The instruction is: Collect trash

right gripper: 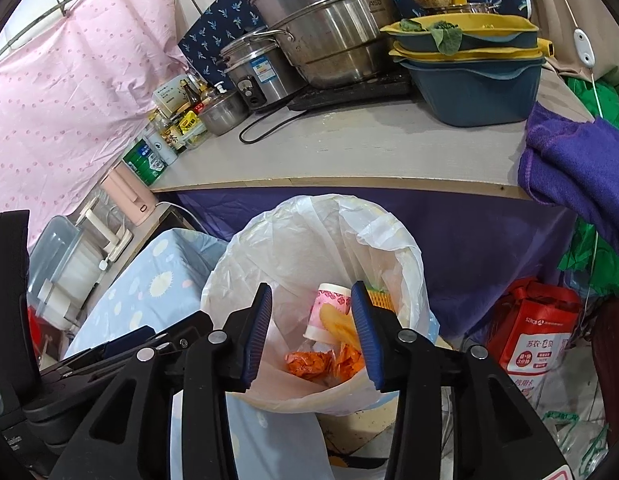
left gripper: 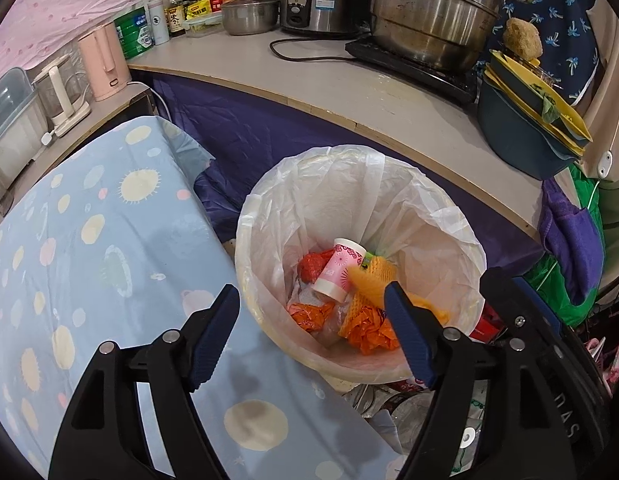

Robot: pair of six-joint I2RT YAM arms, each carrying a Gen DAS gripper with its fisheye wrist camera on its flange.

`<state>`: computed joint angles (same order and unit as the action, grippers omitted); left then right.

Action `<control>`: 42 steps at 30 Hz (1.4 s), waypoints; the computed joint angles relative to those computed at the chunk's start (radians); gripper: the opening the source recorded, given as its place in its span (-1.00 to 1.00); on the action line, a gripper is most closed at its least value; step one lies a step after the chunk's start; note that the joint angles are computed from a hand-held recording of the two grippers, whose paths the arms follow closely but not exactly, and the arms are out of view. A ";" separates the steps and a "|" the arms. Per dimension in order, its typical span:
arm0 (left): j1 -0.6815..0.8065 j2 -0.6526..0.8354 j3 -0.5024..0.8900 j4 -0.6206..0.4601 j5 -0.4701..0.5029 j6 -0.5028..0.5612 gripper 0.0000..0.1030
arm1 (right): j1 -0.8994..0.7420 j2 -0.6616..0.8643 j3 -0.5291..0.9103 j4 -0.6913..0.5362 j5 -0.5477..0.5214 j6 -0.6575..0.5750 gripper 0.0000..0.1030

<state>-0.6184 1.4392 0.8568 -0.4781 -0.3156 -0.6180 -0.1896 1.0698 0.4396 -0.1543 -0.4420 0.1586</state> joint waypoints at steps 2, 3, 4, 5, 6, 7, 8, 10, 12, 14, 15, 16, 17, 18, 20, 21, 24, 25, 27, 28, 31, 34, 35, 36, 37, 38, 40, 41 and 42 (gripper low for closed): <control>0.004 -0.020 -0.010 -0.006 -0.005 -0.005 0.40 | 0.009 -0.021 -0.002 -0.009 0.007 0.002 -0.12; 0.005 -0.030 -0.015 -0.010 -0.009 -0.006 0.41 | 0.013 -0.033 -0.003 -0.014 0.012 0.002 -0.08; 0.006 -0.043 -0.022 -0.013 -0.015 -0.010 0.43 | 0.021 -0.046 -0.004 -0.021 0.020 0.005 -0.05; 0.006 -0.056 -0.028 -0.018 -0.021 -0.014 0.47 | 0.031 -0.062 -0.004 -0.032 0.031 0.008 -0.03; 0.005 -0.068 -0.034 -0.022 -0.028 -0.018 0.49 | 0.036 -0.075 -0.005 -0.044 0.041 0.010 0.02; 0.005 -0.083 -0.042 -0.027 -0.037 -0.022 0.53 | 0.043 -0.090 -0.006 -0.055 0.054 0.016 0.07; 0.003 -0.096 -0.048 -0.032 -0.045 -0.026 0.57 | 0.046 -0.106 -0.008 -0.063 0.060 0.020 0.09; 0.004 -0.123 -0.060 -0.041 -0.053 -0.033 0.60 | 0.057 -0.136 -0.011 -0.083 0.071 0.024 0.14; 0.001 -0.149 -0.072 -0.053 -0.063 -0.038 0.61 | 0.075 -0.167 -0.011 -0.106 0.087 0.029 0.16; -0.002 -0.179 -0.085 -0.070 -0.077 -0.045 0.62 | 0.092 -0.203 -0.014 -0.129 0.100 0.031 0.19; -0.002 -0.196 -0.094 -0.080 -0.081 -0.048 0.63 | 0.101 -0.222 -0.015 -0.141 0.107 0.031 0.21; -0.003 -0.211 -0.101 -0.087 -0.086 -0.055 0.67 | 0.111 -0.238 -0.015 -0.152 0.115 0.031 0.23; -0.003 -0.229 -0.109 -0.100 -0.097 -0.066 0.72 | 0.123 -0.253 -0.016 -0.163 0.122 0.034 0.24; -0.005 -0.246 -0.116 -0.108 -0.106 -0.074 0.74 | 0.133 -0.267 -0.016 -0.171 0.127 0.037 0.27; -0.007 -0.283 -0.131 -0.130 -0.118 -0.086 0.77 | 0.162 -0.296 -0.017 -0.190 0.145 0.043 0.31; -0.006 -0.306 -0.139 -0.148 -0.124 -0.093 0.79 | 0.182 -0.313 -0.018 -0.201 0.161 0.048 0.31; -0.005 -0.367 -0.164 -0.187 -0.138 -0.108 0.82 | 0.247 -0.356 -0.018 -0.228 0.214 0.060 0.34; -0.003 -0.388 -0.173 -0.201 -0.142 -0.113 0.82 | 0.272 -0.368 -0.017 -0.238 0.232 0.065 0.36; 0.003 -0.429 -0.187 -0.228 -0.148 -0.123 0.83 | 0.332 -0.397 -0.017 -0.258 0.274 0.081 0.39; 0.005 -0.449 -0.196 -0.241 -0.151 -0.130 0.83 | 0.366 -0.408 -0.016 -0.266 0.296 0.091 0.40; 0.008 -0.511 -0.215 -0.291 -0.167 -0.153 0.83 | 0.442 -0.433 -0.016 -0.288 0.344 0.112 0.46; 0.009 -0.566 -0.230 -0.343 -0.183 -0.169 0.84 | 0.524 -0.451 -0.014 -0.309 0.399 0.133 0.49; 0.004 -0.586 -0.234 -0.365 -0.196 -0.178 0.84 | 0.544 -0.454 -0.014 -0.316 0.409 0.141 0.50; -0.006 -0.596 -0.235 -0.386 -0.213 -0.191 0.84 | 0.562 -0.457 -0.013 -0.324 0.417 0.148 0.52; -0.017 -0.611 -0.239 -0.407 -0.233 -0.204 0.84 | 0.579 -0.462 -0.013 -0.331 0.424 0.155 0.55; -0.026 -0.627 -0.244 -0.427 -0.250 -0.213 0.84 | 0.594 -0.468 -0.015 -0.337 0.432 0.162 0.57; -0.049 -0.653 -0.254 -0.467 -0.284 -0.235 0.84 | 0.633 -0.482 -0.015 -0.353 0.461 0.174 0.60; -0.055 -0.664 -0.259 -0.483 -0.294 -0.243 0.84 | 0.654 -0.490 -0.017 -0.359 0.481 0.180 0.62; -0.063 -0.681 -0.267 -0.504 -0.304 -0.257 0.84 | 0.679 -0.496 -0.017 -0.366 0.503 0.186 0.63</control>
